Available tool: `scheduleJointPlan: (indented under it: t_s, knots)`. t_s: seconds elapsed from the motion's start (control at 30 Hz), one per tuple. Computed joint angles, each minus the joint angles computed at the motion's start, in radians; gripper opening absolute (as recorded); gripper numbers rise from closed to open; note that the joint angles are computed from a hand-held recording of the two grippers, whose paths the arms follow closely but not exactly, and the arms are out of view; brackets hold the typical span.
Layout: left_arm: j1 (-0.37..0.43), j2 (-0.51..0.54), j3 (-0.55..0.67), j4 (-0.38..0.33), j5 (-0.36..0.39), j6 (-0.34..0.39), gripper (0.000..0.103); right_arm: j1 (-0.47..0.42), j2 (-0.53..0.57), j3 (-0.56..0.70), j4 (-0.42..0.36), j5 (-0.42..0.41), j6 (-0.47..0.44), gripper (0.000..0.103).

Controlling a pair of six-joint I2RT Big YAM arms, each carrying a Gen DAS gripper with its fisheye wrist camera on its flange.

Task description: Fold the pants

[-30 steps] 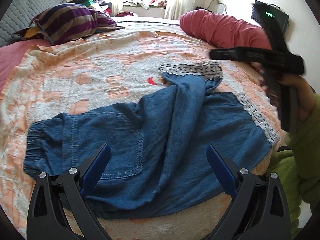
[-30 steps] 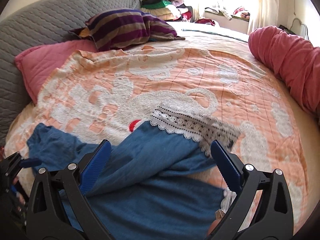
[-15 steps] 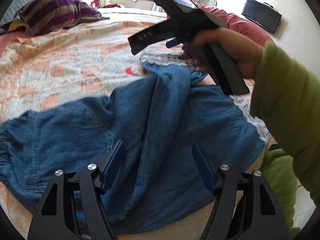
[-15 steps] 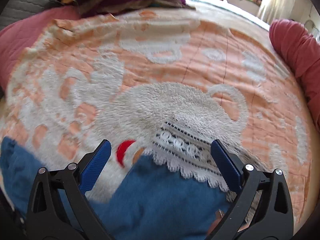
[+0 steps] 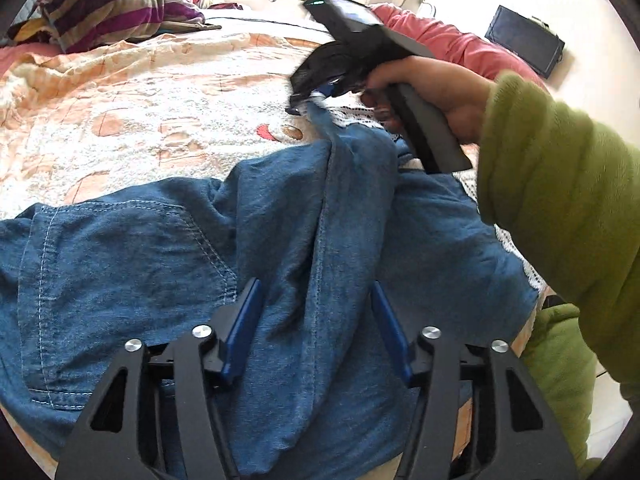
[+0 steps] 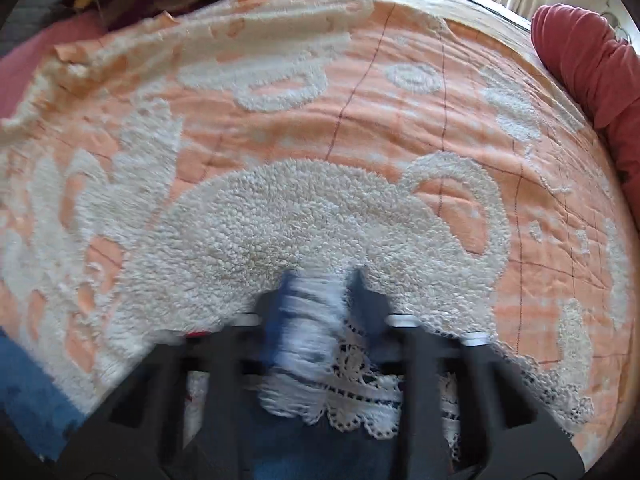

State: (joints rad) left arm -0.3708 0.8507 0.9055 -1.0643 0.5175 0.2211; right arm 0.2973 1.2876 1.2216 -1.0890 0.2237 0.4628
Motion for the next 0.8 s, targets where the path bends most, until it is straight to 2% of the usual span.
scheduleJointPlan:
  t_s: [0.2,0.37,0.47,0.53,0.6,0.63,0.67,0.8]
  knots:
    - [0.006,-0.014,-0.004,0.013,0.021,0.010,0.053,-0.029,-0.177,-0.079,0.054,-0.069,0.035,0.006]
    - [-0.020,-0.024,-0.013,0.033,-0.011,-0.001,0.053,-0.059,-0.356,-0.141,0.046,-0.108,0.047,0.006]
    - [-0.039,-0.026,-0.017,0.046,-0.039,-0.005,0.053,-0.059,-0.454,-0.167,0.020,-0.100,0.055,0.006]
    - [-0.049,-0.030,-0.018,0.049,-0.055,0.000,0.043,-0.052,-0.518,-0.180,-0.005,-0.087,0.070,0.006]
    - [-0.052,-0.034,-0.017,0.054,-0.067,0.007,0.013,-0.038,-0.581,-0.196,-0.030,-0.074,0.096,0.006]
    - [-0.045,-0.034,-0.014,0.050,-0.054,0.017,0.006,-0.029,-0.605,-0.202,-0.043,-0.068,0.112,0.006]
    - [-0.032,-0.031,-0.009,0.039,-0.034,0.030,0.002,-0.023,-0.629,-0.210,-0.052,-0.066,0.125,0.006]
    - [0.012,-0.049,0.001,0.010,0.019,0.095,0.002,0.075,-0.725,-0.247,-0.106,-0.012,0.227,0.006]
